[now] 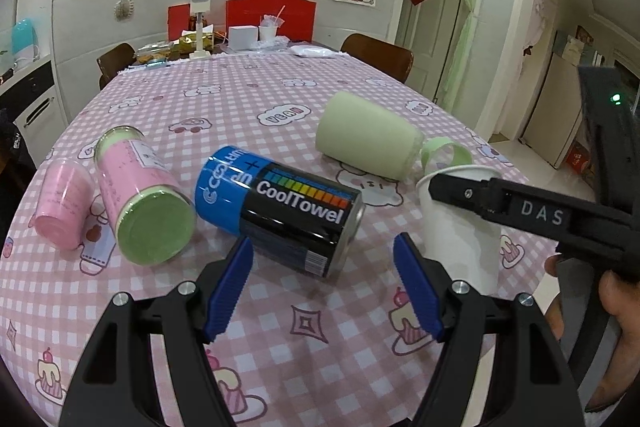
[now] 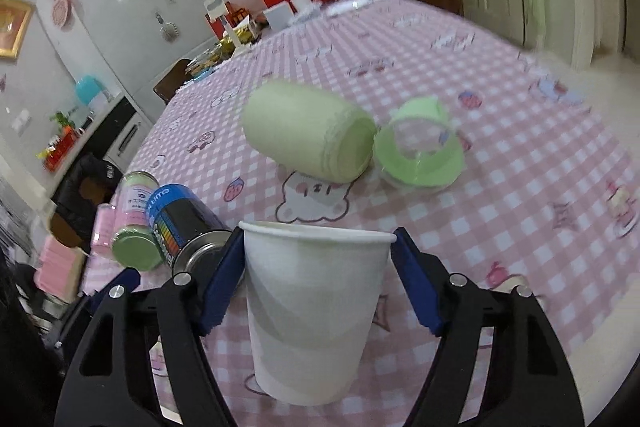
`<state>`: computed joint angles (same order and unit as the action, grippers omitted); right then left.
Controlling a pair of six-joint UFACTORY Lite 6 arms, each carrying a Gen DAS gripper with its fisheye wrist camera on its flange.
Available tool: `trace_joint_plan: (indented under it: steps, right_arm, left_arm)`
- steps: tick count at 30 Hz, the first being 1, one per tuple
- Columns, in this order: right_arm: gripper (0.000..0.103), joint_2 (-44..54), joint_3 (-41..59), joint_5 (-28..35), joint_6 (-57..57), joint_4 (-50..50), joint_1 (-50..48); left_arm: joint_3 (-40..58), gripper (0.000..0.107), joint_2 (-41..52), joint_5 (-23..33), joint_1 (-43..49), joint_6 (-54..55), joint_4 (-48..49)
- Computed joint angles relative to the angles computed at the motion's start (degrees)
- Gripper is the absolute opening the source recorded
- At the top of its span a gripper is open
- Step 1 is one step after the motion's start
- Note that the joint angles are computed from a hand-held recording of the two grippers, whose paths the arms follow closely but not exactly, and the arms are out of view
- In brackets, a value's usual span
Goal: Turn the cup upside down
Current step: 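Lower the cup onto the tablecloth with the right gripper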
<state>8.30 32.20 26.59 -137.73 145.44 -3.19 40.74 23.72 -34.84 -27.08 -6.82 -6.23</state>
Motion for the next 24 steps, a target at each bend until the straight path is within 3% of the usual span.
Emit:
trace_joint_plan:
  steps: [5,24]
  right_arm:
    - [0.070,-4.4,-3.8,0.0,-14.2,14.3,2.7]
    - [0.070,0.4,-5.7,11.8,-32.8,29.5,3.7]
  left_arm:
    - [-0.2,0.072,0.2,-0.3,-0.8,0.4,-0.7]
    - [-0.9,0.072,0.4,-1.1,0.7,-3.1,2.3]
